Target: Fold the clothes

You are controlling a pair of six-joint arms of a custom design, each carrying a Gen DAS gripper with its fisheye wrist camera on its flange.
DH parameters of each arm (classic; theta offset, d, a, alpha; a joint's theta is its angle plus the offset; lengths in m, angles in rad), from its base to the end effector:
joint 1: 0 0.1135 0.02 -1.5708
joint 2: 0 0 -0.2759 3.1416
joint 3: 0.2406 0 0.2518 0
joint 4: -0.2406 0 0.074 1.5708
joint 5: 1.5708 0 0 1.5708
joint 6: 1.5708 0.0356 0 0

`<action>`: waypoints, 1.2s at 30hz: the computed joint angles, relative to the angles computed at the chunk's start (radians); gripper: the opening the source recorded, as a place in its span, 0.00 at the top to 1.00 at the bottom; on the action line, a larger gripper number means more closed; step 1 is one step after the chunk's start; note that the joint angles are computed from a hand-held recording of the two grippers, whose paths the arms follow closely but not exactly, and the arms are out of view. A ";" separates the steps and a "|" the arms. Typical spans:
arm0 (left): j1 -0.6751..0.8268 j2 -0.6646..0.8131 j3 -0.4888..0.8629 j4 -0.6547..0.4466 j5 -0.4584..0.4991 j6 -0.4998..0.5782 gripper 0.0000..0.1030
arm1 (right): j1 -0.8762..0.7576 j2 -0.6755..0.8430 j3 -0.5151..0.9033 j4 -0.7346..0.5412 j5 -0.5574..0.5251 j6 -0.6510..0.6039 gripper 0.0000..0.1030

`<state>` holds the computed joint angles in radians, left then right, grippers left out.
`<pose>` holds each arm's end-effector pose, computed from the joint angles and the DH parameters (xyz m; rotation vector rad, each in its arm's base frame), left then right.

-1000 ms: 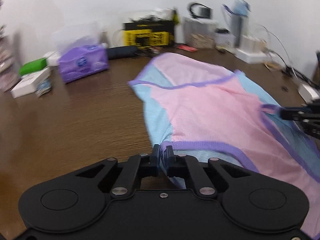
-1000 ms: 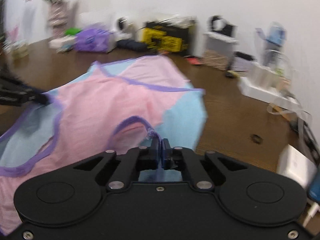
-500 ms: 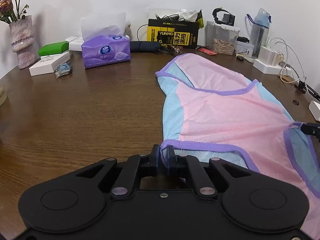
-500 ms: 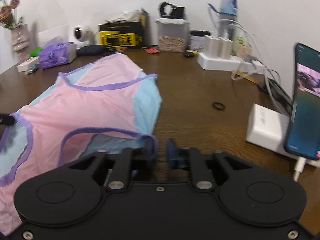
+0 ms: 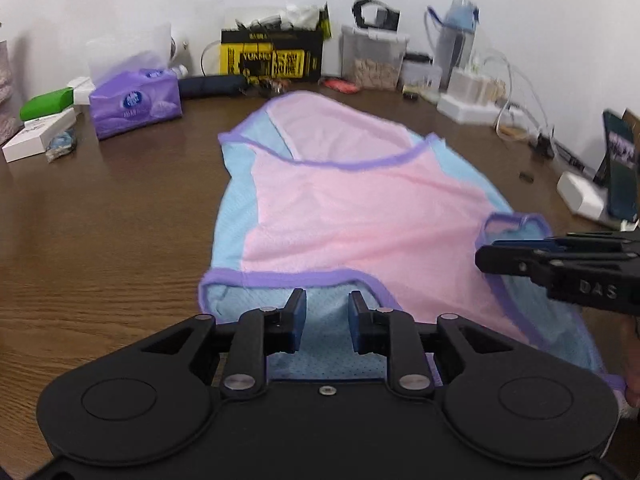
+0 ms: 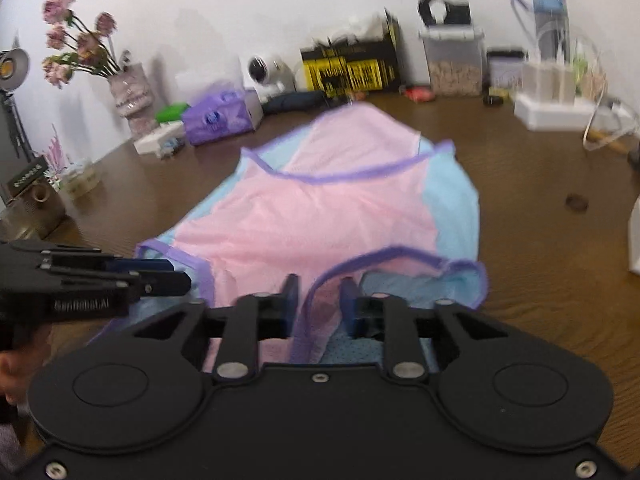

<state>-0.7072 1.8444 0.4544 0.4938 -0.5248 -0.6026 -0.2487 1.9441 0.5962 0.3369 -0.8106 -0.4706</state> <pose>0.2115 -0.1573 0.0675 -0.0962 2.3109 -0.0013 0.2831 -0.0453 0.0617 -0.5284 2.2201 0.6805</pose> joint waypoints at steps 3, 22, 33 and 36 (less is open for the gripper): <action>0.007 0.003 -0.019 0.023 -0.007 -0.002 0.78 | -0.070 -0.016 -0.019 -0.009 -0.037 -0.044 0.96; -0.003 -0.072 -0.074 -0.090 -0.126 -0.084 0.76 | -0.137 -0.023 -0.060 0.103 0.103 -0.161 0.96; -0.011 -0.275 -0.157 -0.141 -0.091 -0.090 0.76 | -0.207 -0.177 -0.139 0.084 0.090 -0.301 0.57; 0.046 -0.443 -0.171 -0.169 -0.049 -0.015 0.70 | -0.245 -0.224 -0.075 -0.019 0.007 -0.275 0.49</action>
